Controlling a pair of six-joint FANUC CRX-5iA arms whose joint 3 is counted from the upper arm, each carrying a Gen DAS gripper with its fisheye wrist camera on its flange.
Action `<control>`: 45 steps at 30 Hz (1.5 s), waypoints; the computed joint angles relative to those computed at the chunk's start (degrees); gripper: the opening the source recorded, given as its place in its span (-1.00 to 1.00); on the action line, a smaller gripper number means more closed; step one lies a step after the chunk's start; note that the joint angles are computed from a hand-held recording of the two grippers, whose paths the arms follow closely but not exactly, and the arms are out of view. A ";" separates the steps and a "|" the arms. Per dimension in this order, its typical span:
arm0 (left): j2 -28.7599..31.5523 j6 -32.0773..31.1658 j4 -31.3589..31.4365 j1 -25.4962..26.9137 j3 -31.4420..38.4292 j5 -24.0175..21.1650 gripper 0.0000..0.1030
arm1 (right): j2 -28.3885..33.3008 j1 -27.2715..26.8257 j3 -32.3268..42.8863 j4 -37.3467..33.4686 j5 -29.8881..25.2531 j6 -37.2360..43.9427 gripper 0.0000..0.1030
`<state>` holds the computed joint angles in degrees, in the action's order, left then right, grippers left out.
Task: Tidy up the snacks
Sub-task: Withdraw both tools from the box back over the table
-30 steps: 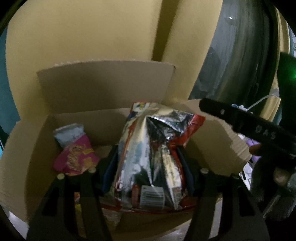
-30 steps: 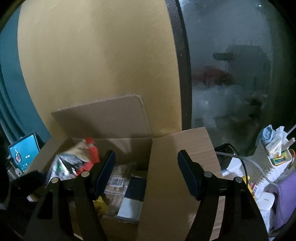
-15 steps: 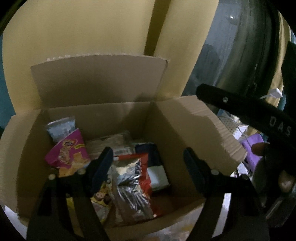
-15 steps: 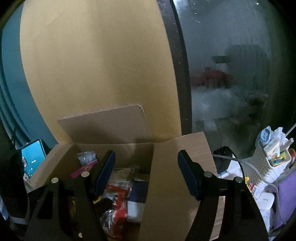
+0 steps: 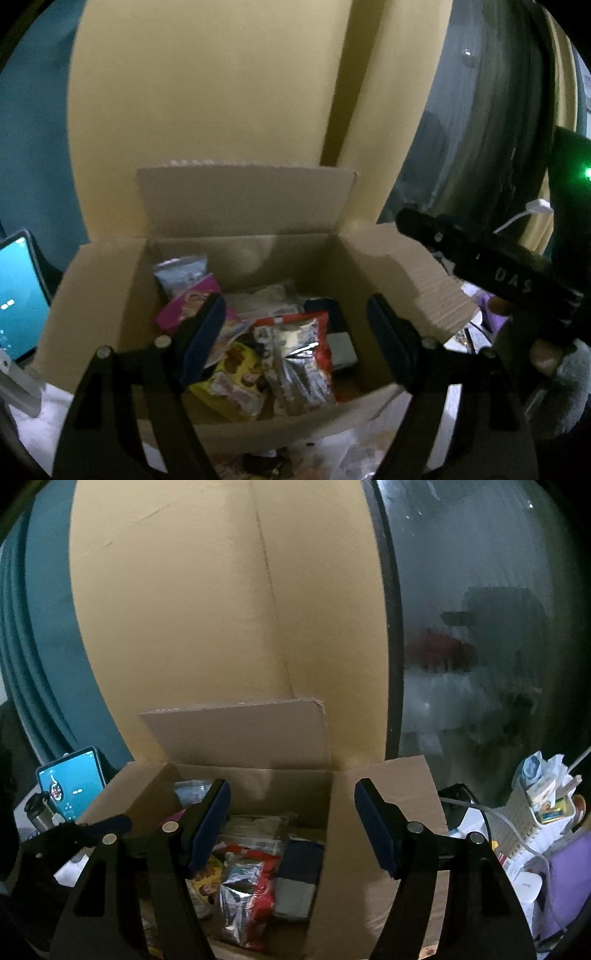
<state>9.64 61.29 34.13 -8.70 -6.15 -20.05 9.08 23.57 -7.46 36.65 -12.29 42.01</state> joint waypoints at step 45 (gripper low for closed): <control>-22.10 -28.33 29.21 -11.21 -30.31 12.08 0.58 | -25.23 4.99 -29.28 24.71 -2.29 -20.11 0.41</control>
<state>-12.47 32.96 63.34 -19.90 -36.46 -7.97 -16.15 28.55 -36.73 61.36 -14.57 21.90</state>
